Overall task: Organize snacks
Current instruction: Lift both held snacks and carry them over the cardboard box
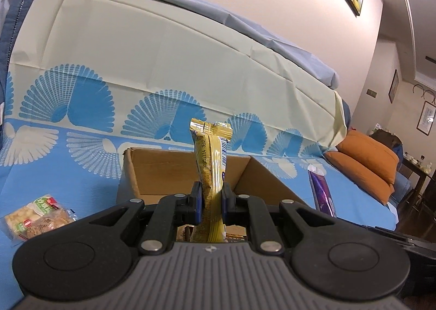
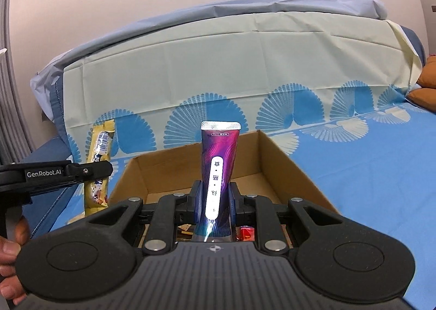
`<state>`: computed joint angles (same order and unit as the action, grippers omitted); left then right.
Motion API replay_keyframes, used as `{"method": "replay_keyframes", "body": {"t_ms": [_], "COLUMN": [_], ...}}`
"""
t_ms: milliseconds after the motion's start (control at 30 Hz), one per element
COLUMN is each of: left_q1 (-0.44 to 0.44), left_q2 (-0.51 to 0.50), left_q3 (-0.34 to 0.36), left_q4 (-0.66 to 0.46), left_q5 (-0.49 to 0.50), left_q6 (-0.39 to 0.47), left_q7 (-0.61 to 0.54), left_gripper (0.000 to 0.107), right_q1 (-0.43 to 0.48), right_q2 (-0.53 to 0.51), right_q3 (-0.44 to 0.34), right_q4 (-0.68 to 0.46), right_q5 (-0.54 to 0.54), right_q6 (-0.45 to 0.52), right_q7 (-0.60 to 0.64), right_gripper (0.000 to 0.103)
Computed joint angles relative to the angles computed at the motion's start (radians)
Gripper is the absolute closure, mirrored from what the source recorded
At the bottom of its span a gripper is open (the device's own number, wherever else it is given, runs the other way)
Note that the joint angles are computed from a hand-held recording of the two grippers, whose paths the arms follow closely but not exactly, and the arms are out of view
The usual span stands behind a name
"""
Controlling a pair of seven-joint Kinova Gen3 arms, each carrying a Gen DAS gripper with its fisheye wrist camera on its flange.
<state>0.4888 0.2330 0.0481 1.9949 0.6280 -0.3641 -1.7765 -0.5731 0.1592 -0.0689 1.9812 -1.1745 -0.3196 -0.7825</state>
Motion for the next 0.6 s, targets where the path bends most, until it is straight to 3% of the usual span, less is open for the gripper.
{"method": "replay_keyframes", "body": {"t_ms": [600], "left_q1": [-0.025], "left_q2": [0.009], "left_q3": [0.044], "left_q4": [0.018], "left_q5": [-0.173], "left_q6": [-0.042], "left_q7": [0.113], "left_gripper": [0.093], "right_q1": [-0.011], "right_q2": [-0.004], "right_q3": [-0.047], "right_q4": [0.022], "right_q5": [-0.027], "right_q6": [-0.109], "right_q7": [0.01], "right_gripper": [0.083]}}
